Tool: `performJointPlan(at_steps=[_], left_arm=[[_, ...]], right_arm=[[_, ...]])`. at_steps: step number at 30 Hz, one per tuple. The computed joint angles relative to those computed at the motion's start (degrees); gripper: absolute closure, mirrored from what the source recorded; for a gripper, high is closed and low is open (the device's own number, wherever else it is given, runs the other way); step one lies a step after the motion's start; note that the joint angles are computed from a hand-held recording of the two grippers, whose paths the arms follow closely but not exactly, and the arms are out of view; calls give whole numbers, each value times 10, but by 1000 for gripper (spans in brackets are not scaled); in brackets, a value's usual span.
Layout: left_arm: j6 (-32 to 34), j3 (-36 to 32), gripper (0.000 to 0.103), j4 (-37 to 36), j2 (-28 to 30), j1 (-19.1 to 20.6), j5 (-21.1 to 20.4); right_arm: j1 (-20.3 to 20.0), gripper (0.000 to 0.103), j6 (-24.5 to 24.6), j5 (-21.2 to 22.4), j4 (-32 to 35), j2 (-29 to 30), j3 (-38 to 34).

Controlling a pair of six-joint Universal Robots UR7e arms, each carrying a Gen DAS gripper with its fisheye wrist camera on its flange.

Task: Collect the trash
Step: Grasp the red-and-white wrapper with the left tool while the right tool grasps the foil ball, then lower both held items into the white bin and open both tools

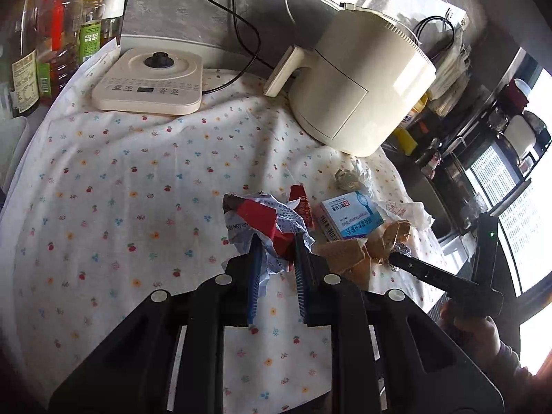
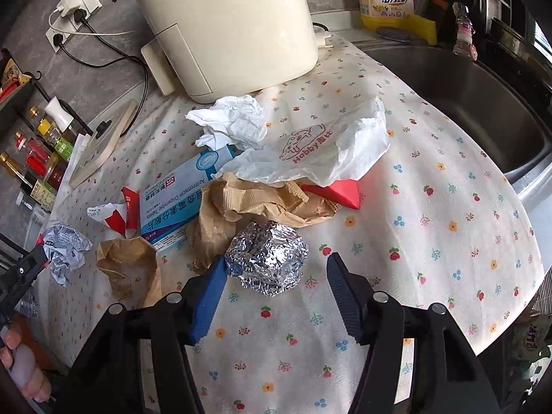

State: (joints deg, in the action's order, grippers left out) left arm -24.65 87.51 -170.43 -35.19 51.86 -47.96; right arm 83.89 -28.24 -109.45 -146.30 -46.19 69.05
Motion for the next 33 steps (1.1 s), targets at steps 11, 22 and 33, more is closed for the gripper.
performJointPlan(at_steps=[11, 22, 33], left_arm=[[22, -8, 85, -20, 8, -26, 36], [61, -56, 85, -33, 60, -87, 13], [62, -124, 85, 30, 135, -136, -71]], right_arm=[[-13, 59, -16, 49, -12, -75, 73], [-59, 59, -29, 88, -46, -227, 193], [-144, 58, -30, 125, -67, -375, 286]])
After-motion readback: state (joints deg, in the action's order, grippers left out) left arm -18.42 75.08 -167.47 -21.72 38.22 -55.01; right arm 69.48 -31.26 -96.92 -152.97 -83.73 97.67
